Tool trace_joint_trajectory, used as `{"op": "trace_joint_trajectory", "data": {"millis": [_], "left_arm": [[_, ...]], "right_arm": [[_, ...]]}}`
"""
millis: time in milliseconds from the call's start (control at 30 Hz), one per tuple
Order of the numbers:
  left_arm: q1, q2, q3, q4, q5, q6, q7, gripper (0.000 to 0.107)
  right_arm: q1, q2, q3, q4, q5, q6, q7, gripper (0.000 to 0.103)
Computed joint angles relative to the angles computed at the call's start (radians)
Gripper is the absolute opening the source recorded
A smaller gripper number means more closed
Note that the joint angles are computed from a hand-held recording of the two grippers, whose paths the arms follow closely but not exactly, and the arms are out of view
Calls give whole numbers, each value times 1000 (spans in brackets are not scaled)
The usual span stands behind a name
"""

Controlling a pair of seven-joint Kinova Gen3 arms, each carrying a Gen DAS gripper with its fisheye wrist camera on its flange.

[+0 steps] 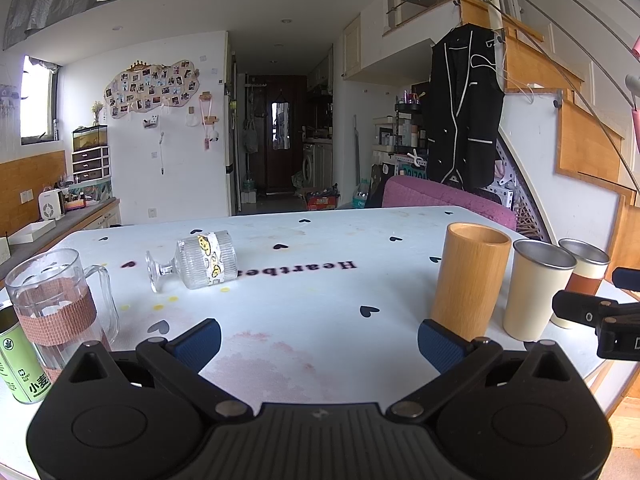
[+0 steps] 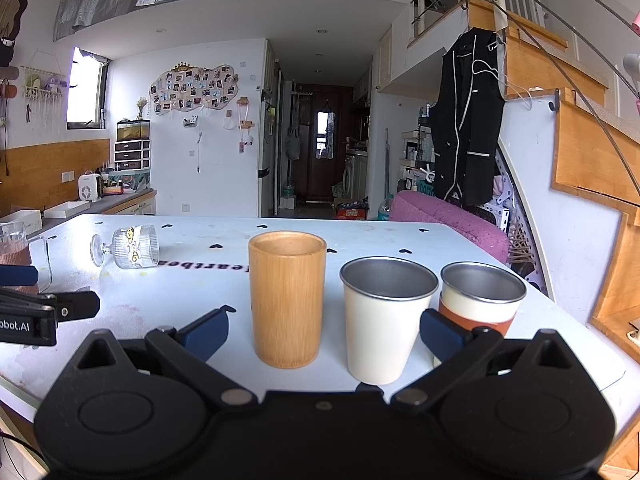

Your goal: Flip cup upright

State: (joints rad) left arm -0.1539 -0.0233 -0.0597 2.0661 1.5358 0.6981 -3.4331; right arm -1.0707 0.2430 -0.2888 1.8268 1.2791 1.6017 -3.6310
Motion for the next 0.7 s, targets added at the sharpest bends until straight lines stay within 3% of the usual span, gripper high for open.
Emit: {"op": "trace_joint_trajectory", "data": {"millis": [700], "left_arm": [[-3, 6, -1, 1, 2, 9, -16, 103]], "right_arm": [[-1, 3, 1, -5, -2, 2, -1, 103]]}}
